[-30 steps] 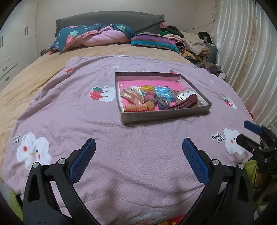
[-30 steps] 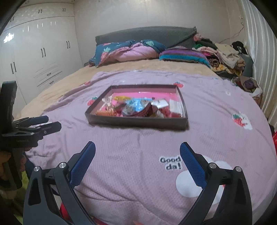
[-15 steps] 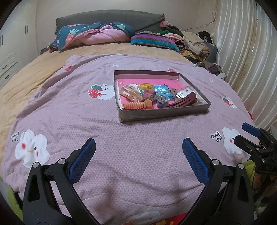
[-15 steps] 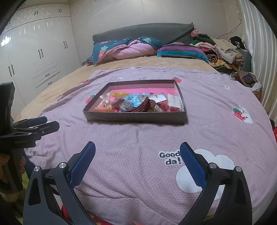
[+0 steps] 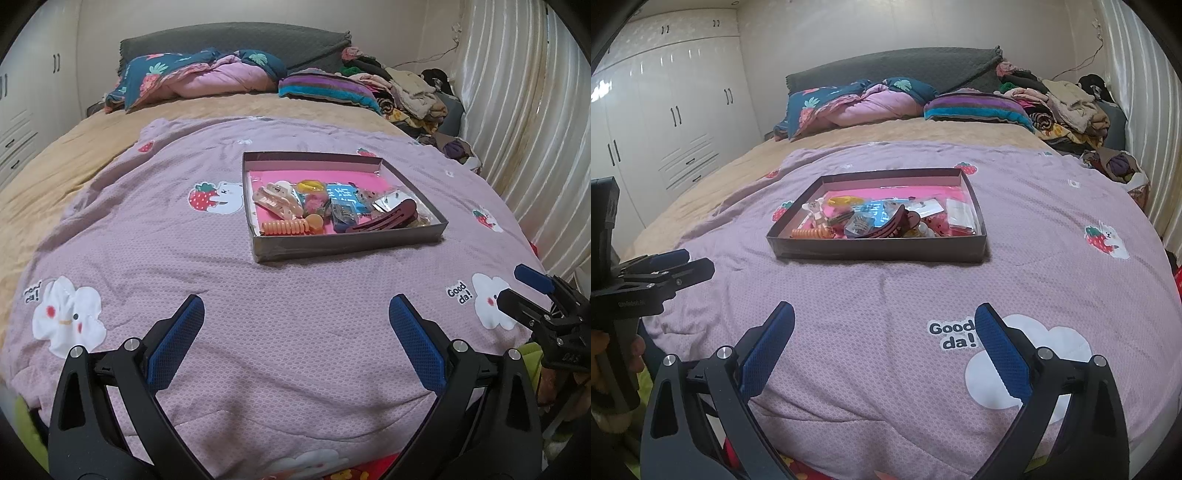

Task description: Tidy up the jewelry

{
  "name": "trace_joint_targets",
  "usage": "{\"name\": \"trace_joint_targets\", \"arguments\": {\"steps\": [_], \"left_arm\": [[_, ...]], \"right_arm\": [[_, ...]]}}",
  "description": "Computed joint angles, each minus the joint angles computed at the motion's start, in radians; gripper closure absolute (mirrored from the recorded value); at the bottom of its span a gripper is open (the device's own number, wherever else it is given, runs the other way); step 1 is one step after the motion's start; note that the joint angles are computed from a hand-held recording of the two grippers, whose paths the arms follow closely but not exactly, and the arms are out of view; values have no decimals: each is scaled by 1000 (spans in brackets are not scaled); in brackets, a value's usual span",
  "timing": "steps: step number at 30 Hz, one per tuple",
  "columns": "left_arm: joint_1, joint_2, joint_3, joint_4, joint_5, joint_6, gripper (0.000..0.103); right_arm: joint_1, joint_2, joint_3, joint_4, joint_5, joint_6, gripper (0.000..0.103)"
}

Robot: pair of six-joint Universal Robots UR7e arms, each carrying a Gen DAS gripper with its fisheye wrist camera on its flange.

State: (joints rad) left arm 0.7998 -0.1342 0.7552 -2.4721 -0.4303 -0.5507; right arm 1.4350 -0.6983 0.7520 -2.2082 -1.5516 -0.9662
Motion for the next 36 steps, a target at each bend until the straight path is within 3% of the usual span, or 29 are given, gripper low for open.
{"name": "trace_joint_targets", "arguments": {"steps": [36], "left_arm": [[6, 5, -8, 48, -15, -35, 9]], "right_arm": [[0, 2, 0, 3, -4, 4, 6]]}}
